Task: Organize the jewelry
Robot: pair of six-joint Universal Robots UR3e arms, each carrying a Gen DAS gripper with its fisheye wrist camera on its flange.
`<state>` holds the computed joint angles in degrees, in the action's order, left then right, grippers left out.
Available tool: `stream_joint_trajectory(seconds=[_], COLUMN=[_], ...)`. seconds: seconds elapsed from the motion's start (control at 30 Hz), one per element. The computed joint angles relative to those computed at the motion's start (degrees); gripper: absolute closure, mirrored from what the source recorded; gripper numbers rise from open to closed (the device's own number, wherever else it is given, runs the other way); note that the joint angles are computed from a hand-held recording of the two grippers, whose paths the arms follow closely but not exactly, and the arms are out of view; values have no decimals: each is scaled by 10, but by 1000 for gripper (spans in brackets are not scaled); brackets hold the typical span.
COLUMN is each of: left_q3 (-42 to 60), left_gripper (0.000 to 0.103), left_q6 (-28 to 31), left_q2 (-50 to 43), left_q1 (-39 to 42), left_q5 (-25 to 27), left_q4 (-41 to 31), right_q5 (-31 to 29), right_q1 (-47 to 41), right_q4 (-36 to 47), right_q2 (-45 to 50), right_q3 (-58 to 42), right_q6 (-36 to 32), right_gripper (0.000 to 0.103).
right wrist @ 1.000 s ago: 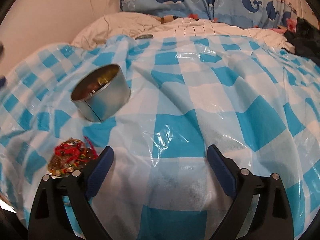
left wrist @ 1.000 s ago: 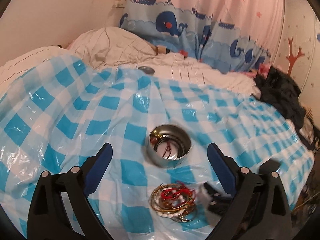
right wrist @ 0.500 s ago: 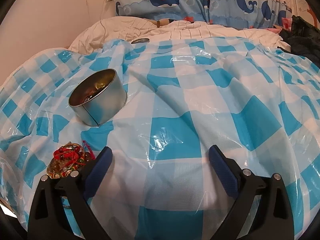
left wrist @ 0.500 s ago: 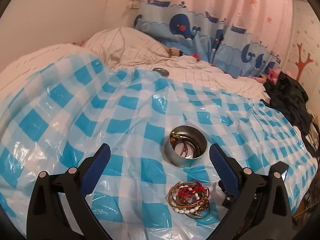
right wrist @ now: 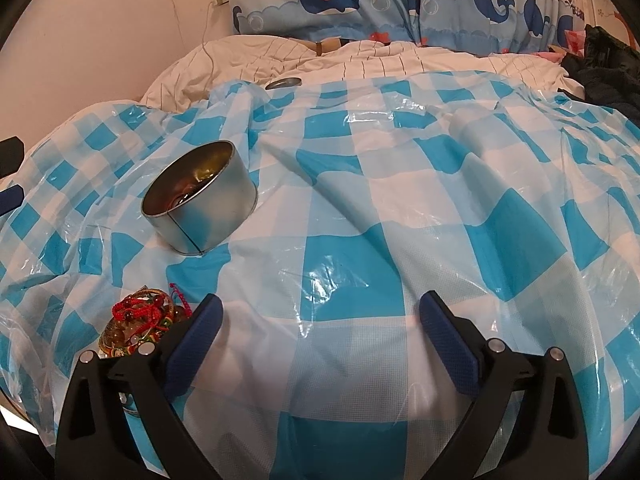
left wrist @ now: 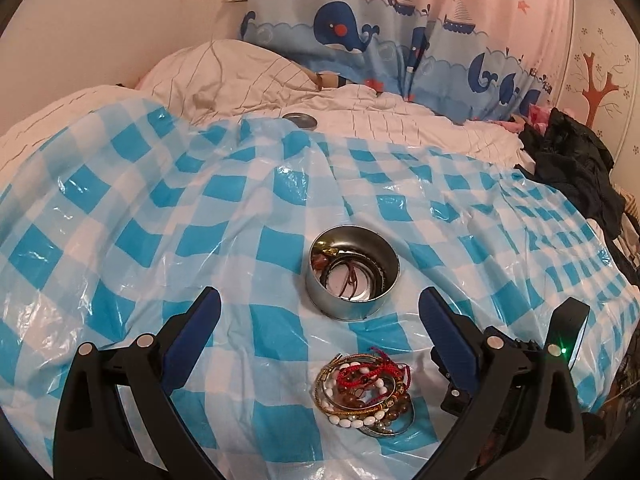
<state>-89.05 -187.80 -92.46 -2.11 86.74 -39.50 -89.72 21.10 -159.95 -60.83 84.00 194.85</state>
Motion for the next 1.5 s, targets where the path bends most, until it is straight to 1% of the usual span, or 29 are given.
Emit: stream_joint_trajectory(seconds=[0.57,0.93,1.5], left_q3=[-11,-24,-17], left_gripper=[8,8,8], left_q6=[-4,10,7], left_q2=[8,12,4], left_q1=[10,20,11], left_q5=[-6,-14,-7], left_q4=[5,8,9], right_q5=[1,1,2], right_q1=[0,0,0], right_q4=[-2,-2,-4], right_q2=[1,2,2], right_q3=[1,0,1], right_q6=[0,1,1], right_gripper=[8,8,8])
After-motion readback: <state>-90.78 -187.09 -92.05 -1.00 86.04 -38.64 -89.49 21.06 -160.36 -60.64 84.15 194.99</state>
